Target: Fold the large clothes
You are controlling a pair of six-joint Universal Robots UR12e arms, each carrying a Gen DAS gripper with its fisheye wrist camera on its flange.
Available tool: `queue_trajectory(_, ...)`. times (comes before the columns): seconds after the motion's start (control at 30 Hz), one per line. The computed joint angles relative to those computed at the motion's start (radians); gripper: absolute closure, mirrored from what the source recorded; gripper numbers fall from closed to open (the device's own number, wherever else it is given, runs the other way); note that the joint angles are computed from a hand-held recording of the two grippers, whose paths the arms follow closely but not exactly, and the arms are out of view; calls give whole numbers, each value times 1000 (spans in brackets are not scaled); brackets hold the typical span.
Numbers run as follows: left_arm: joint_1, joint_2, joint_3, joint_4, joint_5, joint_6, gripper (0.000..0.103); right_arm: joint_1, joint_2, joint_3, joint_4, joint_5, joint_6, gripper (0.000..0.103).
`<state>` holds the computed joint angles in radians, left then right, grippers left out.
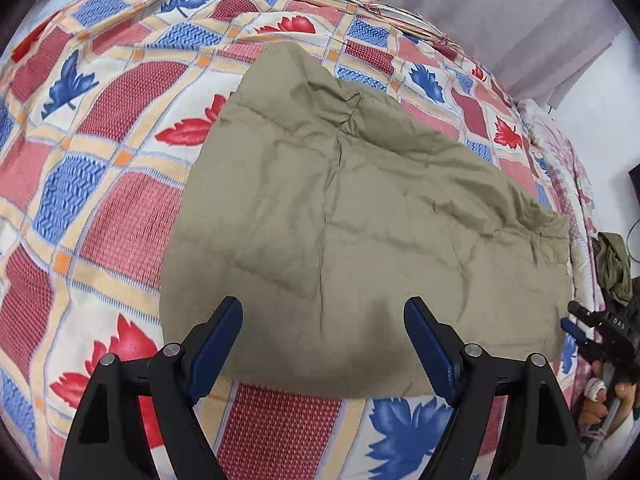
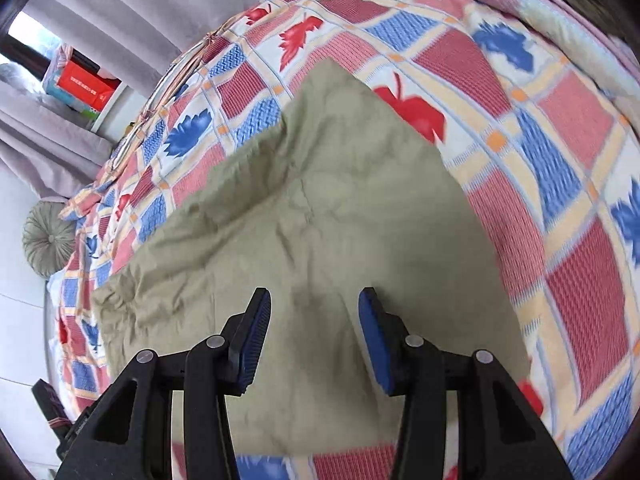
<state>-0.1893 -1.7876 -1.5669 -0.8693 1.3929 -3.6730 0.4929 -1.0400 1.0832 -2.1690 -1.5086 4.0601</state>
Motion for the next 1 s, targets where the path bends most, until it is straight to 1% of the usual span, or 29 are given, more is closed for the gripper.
queue_trajectory(0.07, 10, 23, -35, 4, -35, -28, 19, 5, -41, 73, -42, 26, 43, 53)
queue_trajectory(0.13, 17, 41, -68, 14, -56, -63, 19, 10, -73, 134, -79, 52, 92, 47)
queue_trajectory(0.2, 31, 60, -115, 59, -107, -125, 19, 14, -96, 183, -112, 78, 129, 43)
queue_trajectory(0.23, 41, 69, -143, 96, -152, -168, 19, 15, -103, 199, -124, 89, 142, 43)
queue_trajectory(0.27, 49, 71, -162, 126, -191, -202, 19, 15, -109, 218, -142, 106, 154, 40)
queue_trajectory(0.33, 61, 69, -194, 184, -264, -251, 19, 13, -115, 246, -174, 133, 167, 26)
queue_trajectory(0.37, 62, 65, -201, 198, -277, -270, 19, 12, -115, 259, -195, 143, 180, 24)
queue_trajectory(0.43, 60, 53, -206, 225, -283, -289, 19, 10, -113, 283, -254, 159, 222, 24)
queue_trajectory(0.53, 62, 32, -214, 304, -288, -335, 19, 4, -102, 314, -353, 187, 304, 24)
queue_trajectory(0.6, 65, 15, -213, 342, -294, -370, 19, 0, -88, 321, -406, 209, 335, 24)
queue_trajectory(0.67, 65, -5, -200, 351, -292, -387, 19, -2, -73, 316, -430, 228, 340, 24)
queue_trajectory(0.77, 61, -36, -172, 338, -281, -401, 19, -5, -47, 303, -459, 235, 357, 24)
queue_trajectory(0.8, 57, -47, -165, 340, -274, -410, 19, -7, -40, 302, -473, 238, 369, 22)
queue_trajectory(0.83, 54, -54, -161, 344, -264, -419, 19, -9, -31, 299, -492, 242, 387, 19)
queue_trajectory(0.87, 50, -61, -156, 346, -251, -427, 19, -11, -20, 296, -514, 245, 405, 19)
queue_trajectory(0.93, 41, -73, -149, 359, -225, -453, 14, -14, 0, 290, -555, 254, 441, 19)
queue_trajectory(1.0, 30, -85, -135, 360, -191, -477, 12, -15, 17, 281, -576, 251, 465, 19)
